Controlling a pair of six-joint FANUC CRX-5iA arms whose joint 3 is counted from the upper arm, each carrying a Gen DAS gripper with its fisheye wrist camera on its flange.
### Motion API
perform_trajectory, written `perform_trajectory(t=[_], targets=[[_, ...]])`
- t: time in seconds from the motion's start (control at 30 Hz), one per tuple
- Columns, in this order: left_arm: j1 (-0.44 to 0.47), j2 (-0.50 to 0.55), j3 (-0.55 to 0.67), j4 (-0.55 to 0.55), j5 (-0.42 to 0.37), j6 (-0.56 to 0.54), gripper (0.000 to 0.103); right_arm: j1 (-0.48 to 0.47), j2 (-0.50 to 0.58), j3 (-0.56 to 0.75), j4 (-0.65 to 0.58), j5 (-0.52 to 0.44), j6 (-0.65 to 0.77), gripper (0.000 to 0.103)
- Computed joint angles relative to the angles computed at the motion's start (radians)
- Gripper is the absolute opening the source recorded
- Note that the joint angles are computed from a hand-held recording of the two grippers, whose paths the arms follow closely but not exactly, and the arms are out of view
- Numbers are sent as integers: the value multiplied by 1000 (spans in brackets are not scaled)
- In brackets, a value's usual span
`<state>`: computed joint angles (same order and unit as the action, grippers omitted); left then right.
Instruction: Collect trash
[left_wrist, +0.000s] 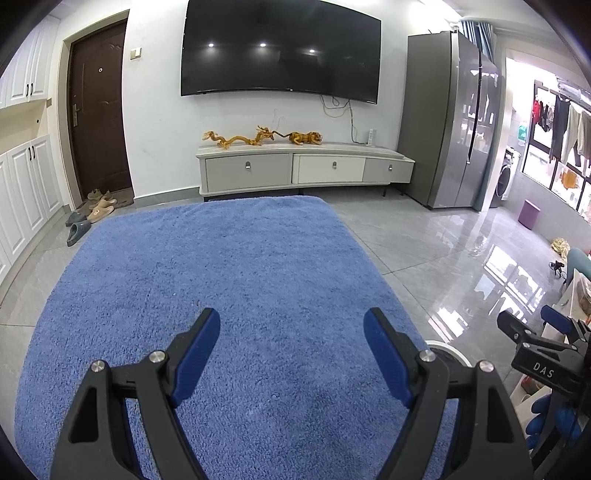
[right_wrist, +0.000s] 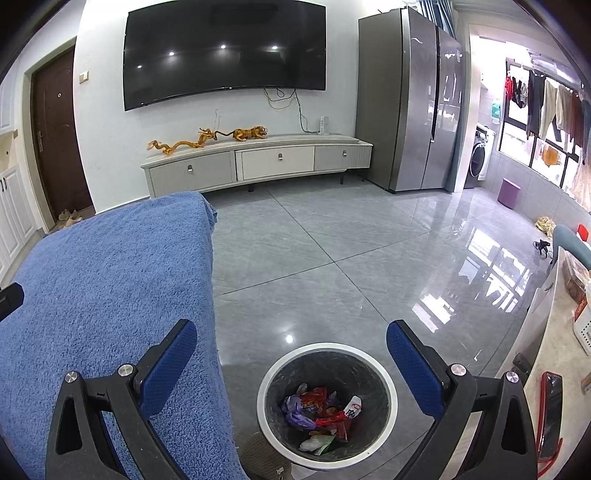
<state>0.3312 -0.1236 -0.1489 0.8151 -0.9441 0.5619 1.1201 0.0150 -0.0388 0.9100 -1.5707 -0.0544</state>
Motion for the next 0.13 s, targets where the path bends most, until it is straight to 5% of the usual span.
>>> perform_trajectory(t=[0.13], targets=[[2,1,1,2,-4,3,79,2,1,5,1,-7,4,103]])
